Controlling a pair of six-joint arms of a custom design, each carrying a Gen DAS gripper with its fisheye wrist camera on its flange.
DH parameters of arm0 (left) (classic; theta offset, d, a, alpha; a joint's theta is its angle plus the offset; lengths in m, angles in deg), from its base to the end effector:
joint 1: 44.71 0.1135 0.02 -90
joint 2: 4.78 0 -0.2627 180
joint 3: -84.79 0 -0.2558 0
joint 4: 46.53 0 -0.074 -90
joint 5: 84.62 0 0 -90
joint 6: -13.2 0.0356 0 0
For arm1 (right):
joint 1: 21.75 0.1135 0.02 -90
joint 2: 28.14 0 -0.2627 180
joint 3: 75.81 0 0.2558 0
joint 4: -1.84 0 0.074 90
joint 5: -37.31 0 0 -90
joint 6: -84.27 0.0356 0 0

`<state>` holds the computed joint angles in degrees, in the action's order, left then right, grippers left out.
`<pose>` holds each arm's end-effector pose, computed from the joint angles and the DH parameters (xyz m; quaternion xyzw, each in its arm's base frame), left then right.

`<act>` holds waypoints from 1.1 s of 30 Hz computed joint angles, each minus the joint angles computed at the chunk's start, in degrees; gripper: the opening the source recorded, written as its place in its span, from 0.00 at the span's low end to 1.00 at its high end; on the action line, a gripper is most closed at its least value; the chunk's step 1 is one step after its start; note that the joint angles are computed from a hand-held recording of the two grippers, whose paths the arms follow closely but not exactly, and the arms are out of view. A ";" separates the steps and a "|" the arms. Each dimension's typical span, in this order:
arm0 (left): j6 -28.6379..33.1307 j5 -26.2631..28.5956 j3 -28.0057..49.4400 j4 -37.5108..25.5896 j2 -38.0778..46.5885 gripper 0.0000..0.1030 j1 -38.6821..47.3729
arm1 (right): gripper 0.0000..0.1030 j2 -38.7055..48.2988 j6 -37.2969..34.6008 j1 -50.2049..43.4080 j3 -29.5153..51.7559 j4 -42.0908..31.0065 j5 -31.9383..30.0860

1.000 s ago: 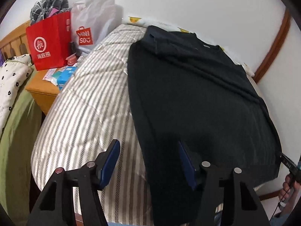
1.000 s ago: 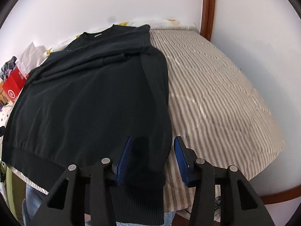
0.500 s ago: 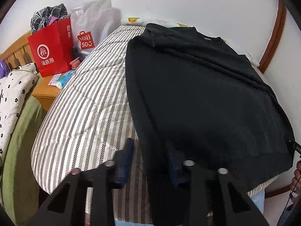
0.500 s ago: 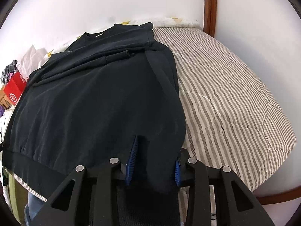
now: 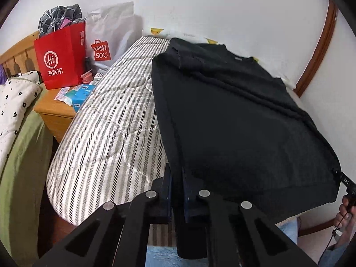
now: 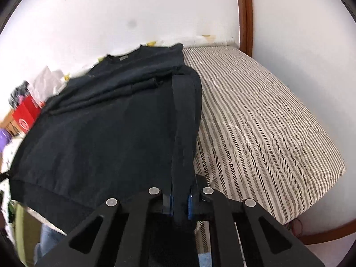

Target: Fold small clothes

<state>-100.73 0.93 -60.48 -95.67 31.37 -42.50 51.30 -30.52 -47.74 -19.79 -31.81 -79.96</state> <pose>0.1329 0.0079 0.1776 -0.2255 0.9133 -0.0276 0.3380 0.2445 -0.1010 0.1814 -0.0571 0.9326 0.0861 0.3458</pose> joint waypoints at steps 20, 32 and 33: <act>5.02 4.31 11.36 1.97 6.27 0.07 7.97 | 0.08 -1.68 5.60 2.33 11.49 -6.29 -5.90; 6.42 0.49 26.19 8.29 26.39 0.07 8.59 | 0.08 9.68 13.45 11.87 26.94 -4.19 -1.06; 6.46 0.46 27.53 8.84 28.64 0.07 8.83 | 0.08 11.51 14.11 12.75 28.97 -4.09 -0.60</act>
